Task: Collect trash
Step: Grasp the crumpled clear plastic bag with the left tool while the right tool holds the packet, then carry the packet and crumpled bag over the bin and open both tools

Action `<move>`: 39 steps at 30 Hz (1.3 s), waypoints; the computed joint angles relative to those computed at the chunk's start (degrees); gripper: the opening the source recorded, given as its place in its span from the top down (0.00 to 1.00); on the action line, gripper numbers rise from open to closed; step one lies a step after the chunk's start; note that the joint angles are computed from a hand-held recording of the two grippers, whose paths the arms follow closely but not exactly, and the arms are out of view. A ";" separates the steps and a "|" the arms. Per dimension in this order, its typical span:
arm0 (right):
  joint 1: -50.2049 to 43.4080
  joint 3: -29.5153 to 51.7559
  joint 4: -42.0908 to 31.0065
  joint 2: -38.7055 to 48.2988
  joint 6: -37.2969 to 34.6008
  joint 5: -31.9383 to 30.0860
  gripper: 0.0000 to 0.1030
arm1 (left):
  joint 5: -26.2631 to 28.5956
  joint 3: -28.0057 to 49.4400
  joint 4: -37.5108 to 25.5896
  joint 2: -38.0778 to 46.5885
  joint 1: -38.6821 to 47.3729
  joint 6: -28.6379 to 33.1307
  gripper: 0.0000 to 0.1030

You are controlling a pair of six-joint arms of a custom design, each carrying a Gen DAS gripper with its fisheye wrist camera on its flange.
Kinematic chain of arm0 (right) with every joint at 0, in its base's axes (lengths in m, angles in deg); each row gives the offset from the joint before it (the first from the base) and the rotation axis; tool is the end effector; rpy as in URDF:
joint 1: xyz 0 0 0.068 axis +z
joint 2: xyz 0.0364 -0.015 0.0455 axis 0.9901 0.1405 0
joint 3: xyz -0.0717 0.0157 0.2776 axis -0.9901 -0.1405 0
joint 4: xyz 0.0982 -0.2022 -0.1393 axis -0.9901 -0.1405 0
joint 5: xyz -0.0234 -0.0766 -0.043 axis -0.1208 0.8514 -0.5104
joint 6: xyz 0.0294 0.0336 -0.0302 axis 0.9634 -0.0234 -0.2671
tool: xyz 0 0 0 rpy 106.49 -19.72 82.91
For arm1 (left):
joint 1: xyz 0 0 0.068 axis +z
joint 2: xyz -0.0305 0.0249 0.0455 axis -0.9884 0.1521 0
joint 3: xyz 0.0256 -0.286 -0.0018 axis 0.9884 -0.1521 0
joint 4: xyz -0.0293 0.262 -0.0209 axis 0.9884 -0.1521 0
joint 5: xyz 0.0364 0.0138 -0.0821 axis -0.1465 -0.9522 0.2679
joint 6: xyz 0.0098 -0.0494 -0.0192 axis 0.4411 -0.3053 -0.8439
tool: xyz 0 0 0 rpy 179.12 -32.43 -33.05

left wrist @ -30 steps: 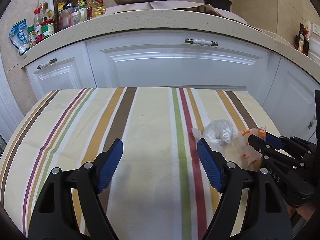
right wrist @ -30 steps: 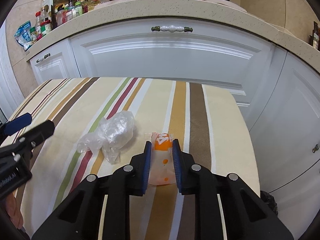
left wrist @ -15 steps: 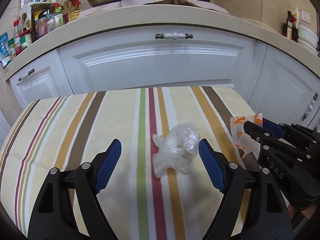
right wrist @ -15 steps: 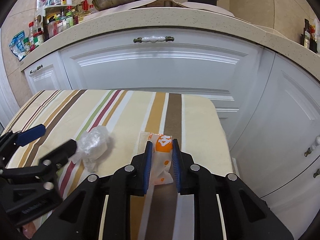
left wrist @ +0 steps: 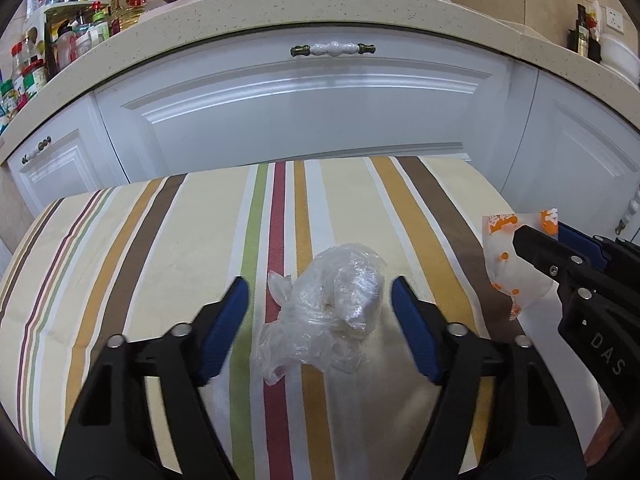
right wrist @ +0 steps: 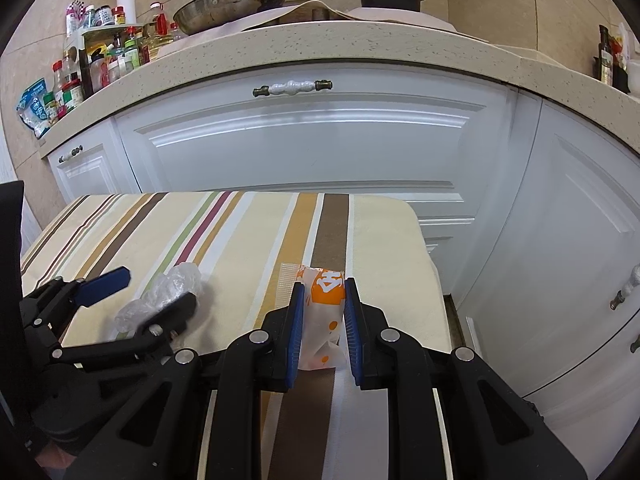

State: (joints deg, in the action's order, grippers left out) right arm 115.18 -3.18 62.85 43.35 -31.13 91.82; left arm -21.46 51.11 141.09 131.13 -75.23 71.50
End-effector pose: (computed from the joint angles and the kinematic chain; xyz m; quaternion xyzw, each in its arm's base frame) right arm 0.2714 0.1635 0.0085 -0.0251 0.9055 0.0392 0.4218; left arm 0.3023 0.0273 -0.0061 0.0574 0.9187 -0.0047 0.3907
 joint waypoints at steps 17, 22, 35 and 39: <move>-0.62 0.10 1.20 1.41 0.54 -0.72 0.80 | 3.38 -0.15 0.16 0.70 1.10 1.20 0.72; -0.30 -0.22 1.22 1.16 0.68 -0.26 0.80 | 4.44 -1.22 0.57 -0.37 2.42 1.25 0.72; 2.06 -2.13 0.97 -0.88 1.97 2.13 0.80 | 5.67 -4.85 1.54 -3.29 6.44 2.83 0.74; 3.38 -3.61 1.01 -2.06 2.89 3.43 0.80 | 6.37 -7.26 3.14 -4.56 7.80 3.82 0.74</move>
